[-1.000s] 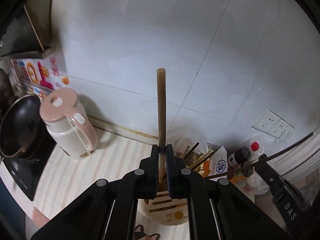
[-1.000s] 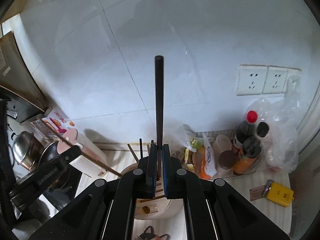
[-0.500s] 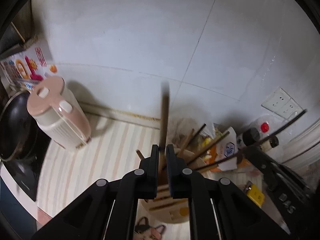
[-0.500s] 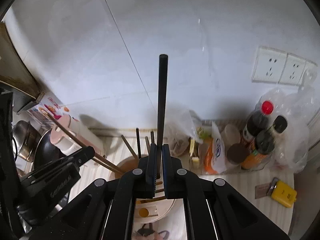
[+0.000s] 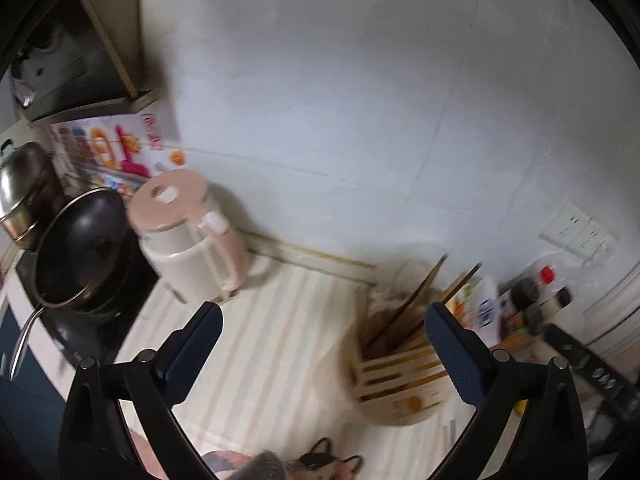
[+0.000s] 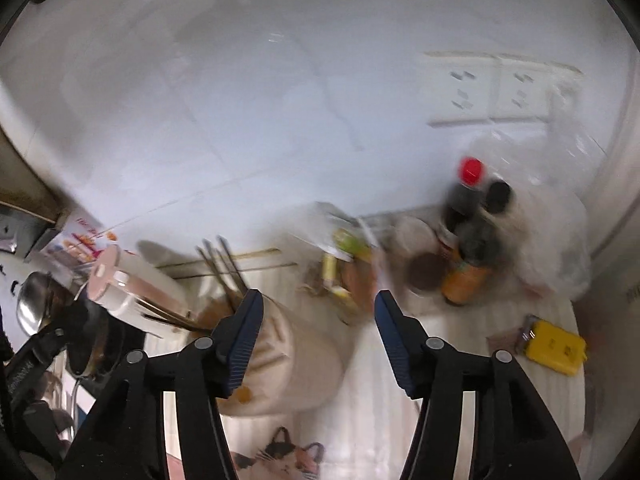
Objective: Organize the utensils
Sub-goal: 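Lower both chopsticks into the holder and open both tools, then grasp a dark chopstick with the right tool while the left tool grasps a wooden one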
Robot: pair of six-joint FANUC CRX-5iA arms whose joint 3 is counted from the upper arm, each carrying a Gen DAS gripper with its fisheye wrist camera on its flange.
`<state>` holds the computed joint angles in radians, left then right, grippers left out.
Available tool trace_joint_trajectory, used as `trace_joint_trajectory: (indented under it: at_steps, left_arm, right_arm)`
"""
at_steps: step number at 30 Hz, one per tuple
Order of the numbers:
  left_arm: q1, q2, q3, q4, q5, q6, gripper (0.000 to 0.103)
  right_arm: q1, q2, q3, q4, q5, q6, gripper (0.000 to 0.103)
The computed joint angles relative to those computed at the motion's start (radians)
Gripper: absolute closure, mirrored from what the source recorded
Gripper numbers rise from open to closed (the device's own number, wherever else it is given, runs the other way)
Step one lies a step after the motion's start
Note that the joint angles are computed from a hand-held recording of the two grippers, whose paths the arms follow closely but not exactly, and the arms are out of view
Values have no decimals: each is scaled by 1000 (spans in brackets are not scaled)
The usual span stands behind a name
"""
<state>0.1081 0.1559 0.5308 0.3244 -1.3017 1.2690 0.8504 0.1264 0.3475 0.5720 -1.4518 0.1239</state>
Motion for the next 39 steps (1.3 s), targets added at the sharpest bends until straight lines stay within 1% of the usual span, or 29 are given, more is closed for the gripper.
trace_joint_trajectory:
  at_steps: [2, 4, 5, 8, 11, 12, 13, 14, 15, 16, 17, 19, 23, 27, 29, 31, 33, 34, 35, 36, 38, 39]
  left_arm:
    - [2, -40, -70, -38, 27, -13, 0]
    - [1, -67, -129, -63, 34, -23, 0]
    - [-2, -79, -158, -77, 39, -31, 0]
    - [-34, -108, -214, -193, 34, 3, 0]
    - [-77, -144, -307, -276, 40, 1, 0]
    - [-89, -149, -331, -290, 32, 0, 0]
    - [-100, -155, -351, -299, 27, -2, 0]
    - [-114, -159, -373, -311, 22, -2, 0]
    - [-132, -163, -397, -327, 14, 2, 0]
    - [-146, -166, -419, -328, 8, 2, 0]
    - [-154, -168, -435, -326, 4, 1, 0]
    - [-204, -166, -468, -353, -24, 6, 0]
    - [-268, -159, -509, -379, -44, 7, 0]
    - [-316, -141, -526, -400, -58, 22, 0]
    - [-331, -133, -531, -398, -68, 30, 0]
    - [-347, -124, -533, -389, -82, 36, 1]
    - [-356, -121, -537, -378, -87, 36, 1]
    - [-365, -120, -538, -373, -88, 37, 1]
    - [-372, -119, -540, -366, -91, 38, 1]
    - [-378, -113, -536, -357, -99, 42, 3]
    - [-387, -103, -532, -329, -111, 51, 6]
    - [-394, -98, -529, -309, -119, 58, 10]
  right_arm:
    - [25, -51, -90, 9, -12, -66, 38]
    - [48, -98, -174, 5, -18, -128, 33]
    - [59, -121, -217, -5, -22, -152, 31]
    - [97, -181, -339, -42, -45, -215, 31]
    - [133, -261, -474, -130, -27, -290, 31]
    - [144, -278, -503, -153, -30, -304, 33]
    - [155, -297, -539, -184, -30, -317, 40]
    - [160, -317, -575, -219, -18, -322, 44]
    - [161, -331, -603, -255, -3, -319, 52]
    - [156, -344, -632, -305, 14, -306, 56]
    - [148, -350, -653, -342, 31, -286, 58]
    - [138, -348, -684, -403, 63, -246, 61]
    - [133, -333, -714, -483, 110, -180, 61]
    - [136, -336, -736, -511, 140, -149, 62]
    - [140, -335, -740, -520, 147, -136, 66]
    - [141, -335, -743, -535, 162, -116, 71]
    - [161, -315, -731, -519, 131, -99, 78]
    - [172, -312, -730, -508, 122, -98, 79]
    - [180, -318, -735, -504, 124, -112, 88]
    - [184, -312, -730, -503, 98, -127, 97]
    - [200, -325, -742, -488, 62, -184, 97]
    - [205, -349, -760, -487, 59, -220, 97]
